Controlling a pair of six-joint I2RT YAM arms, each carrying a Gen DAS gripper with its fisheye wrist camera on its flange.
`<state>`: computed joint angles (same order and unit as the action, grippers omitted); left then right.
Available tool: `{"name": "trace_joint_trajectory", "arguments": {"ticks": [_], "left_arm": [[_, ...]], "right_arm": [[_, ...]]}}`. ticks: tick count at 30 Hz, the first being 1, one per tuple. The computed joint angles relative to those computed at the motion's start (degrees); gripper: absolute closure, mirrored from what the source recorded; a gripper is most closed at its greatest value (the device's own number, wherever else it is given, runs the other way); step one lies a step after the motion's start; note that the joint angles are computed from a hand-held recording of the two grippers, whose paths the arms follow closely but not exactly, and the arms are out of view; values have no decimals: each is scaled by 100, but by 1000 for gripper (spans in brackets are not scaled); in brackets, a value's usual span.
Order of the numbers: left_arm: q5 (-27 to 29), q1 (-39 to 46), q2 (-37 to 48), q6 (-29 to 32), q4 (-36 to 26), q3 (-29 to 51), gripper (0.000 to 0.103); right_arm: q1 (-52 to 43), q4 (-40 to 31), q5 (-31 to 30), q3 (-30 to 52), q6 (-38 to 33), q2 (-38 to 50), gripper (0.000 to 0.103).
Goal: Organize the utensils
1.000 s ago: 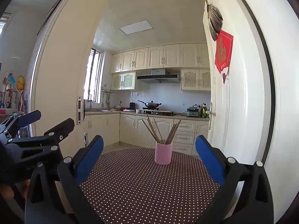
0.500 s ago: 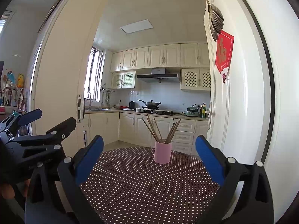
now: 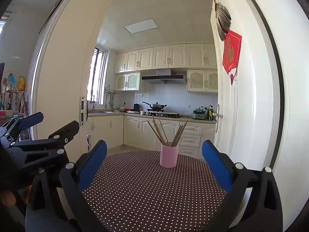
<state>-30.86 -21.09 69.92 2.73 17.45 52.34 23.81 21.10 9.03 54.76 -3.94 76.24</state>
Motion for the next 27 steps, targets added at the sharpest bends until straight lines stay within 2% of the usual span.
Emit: {"name": "trace_joint_trajectory", "arguments": {"ticks": [27], "left_arm": [[-181, -63, 112, -27, -3, 49, 6]], "right_arm": [[117, -36, 132, 10, 2, 47, 8]]}}
